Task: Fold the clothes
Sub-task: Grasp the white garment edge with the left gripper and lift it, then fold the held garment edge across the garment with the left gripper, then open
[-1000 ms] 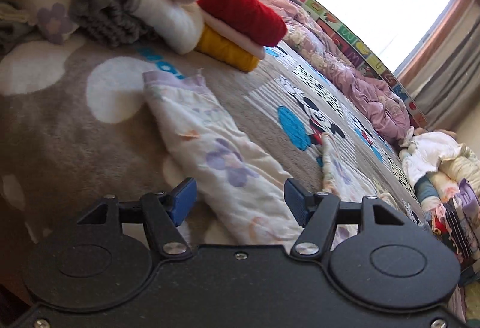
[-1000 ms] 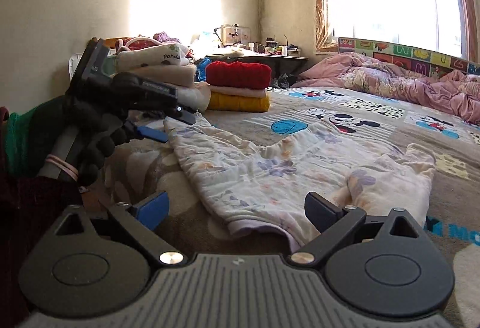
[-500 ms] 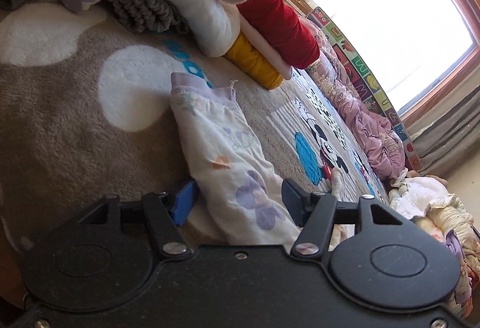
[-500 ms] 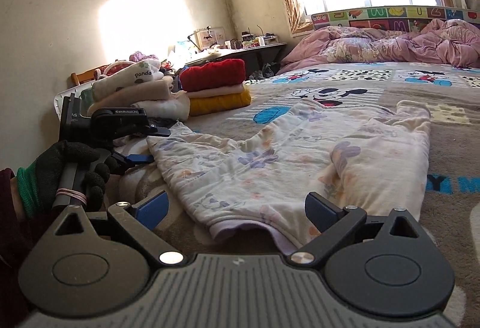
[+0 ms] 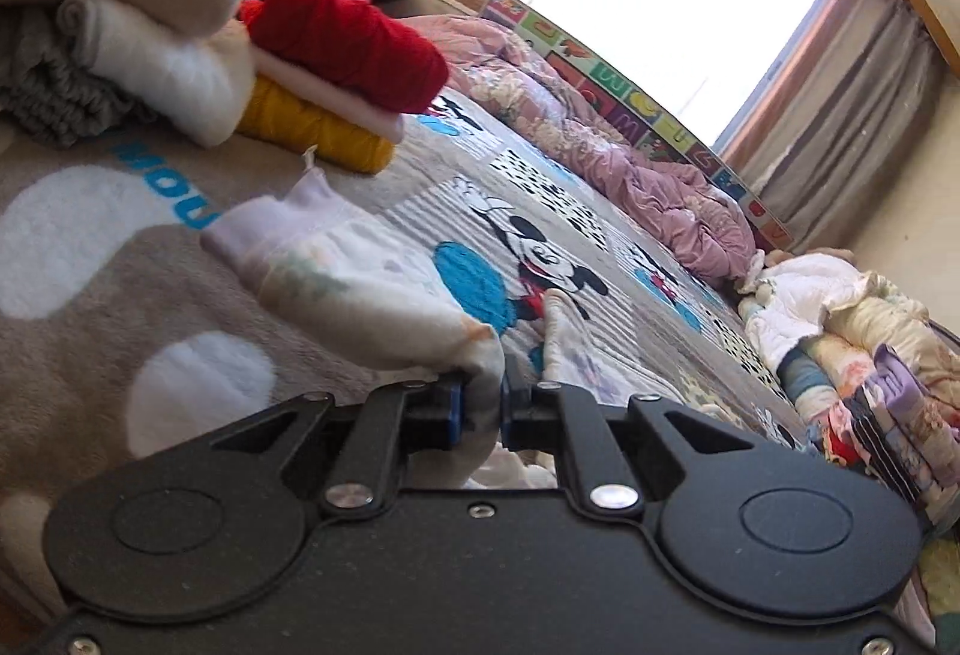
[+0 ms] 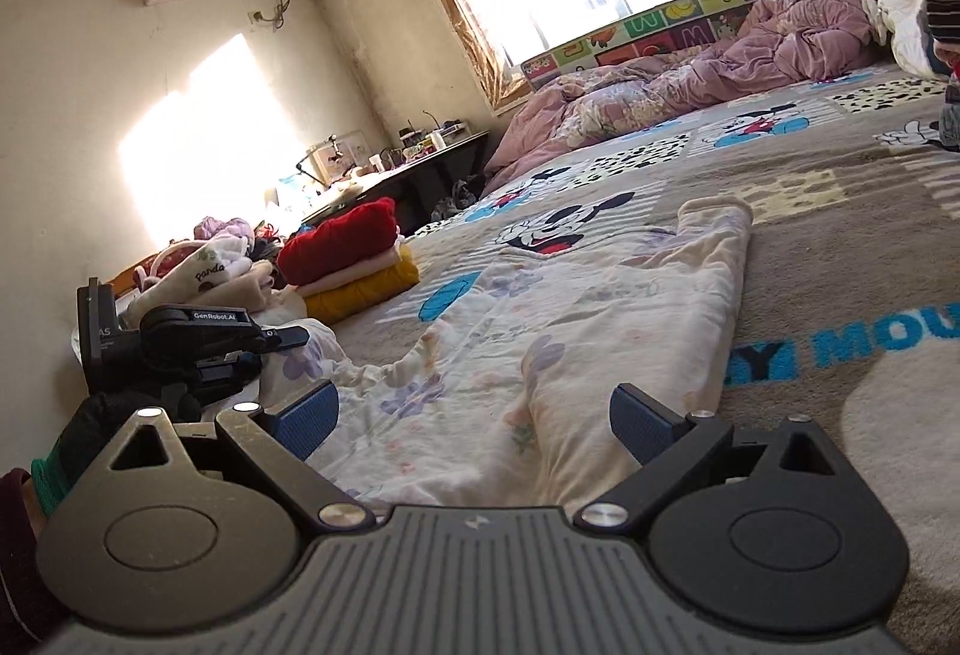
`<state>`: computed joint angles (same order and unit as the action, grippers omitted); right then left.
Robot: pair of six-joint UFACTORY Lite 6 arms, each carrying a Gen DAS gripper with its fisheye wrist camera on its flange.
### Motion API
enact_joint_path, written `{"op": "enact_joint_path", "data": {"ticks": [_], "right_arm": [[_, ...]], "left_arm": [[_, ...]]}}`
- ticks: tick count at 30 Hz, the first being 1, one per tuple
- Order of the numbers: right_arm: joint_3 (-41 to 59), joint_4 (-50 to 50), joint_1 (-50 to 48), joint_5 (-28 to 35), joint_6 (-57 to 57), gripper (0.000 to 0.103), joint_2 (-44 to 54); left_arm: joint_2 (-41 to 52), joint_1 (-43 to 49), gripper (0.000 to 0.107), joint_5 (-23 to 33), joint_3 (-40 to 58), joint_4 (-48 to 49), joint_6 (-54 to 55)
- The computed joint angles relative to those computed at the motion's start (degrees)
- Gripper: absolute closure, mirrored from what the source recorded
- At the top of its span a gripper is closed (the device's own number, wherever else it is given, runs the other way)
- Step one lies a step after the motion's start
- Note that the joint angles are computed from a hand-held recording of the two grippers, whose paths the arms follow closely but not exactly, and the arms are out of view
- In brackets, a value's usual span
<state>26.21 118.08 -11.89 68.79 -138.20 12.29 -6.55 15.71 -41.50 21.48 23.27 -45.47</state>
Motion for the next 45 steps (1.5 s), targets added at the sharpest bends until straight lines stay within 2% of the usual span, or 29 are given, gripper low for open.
{"op": "enact_joint_path", "data": {"ticks": [7, 17, 31, 45], "right_arm": [[3.71, -3.39, -3.95, 4.54, 6.42, 0.006, 5.11], [8.01, -6.7, -7.46, 9.67, 12.84, 0.006, 10.69], [13.57, -6.83, -10.56, 14.22, 19.84, 0.006, 17.66], [17.27, -6.91, -13.1, 16.38, 25.14, 0.006, 22.31]], "left_arm": [[-0.82, -16.01, 0.099, 1.18, 1.17, -15.57, 16.11], [4.48, -33.21, 0.099, -0.08, 5.84, -32.78, 36.0], [13.53, -49.18, 0.099, -3.26, 11.91, -48.36, 54.25], [18.98, -57.26, 0.099, -8.2, 14.66, -55.06, 66.55]]}}
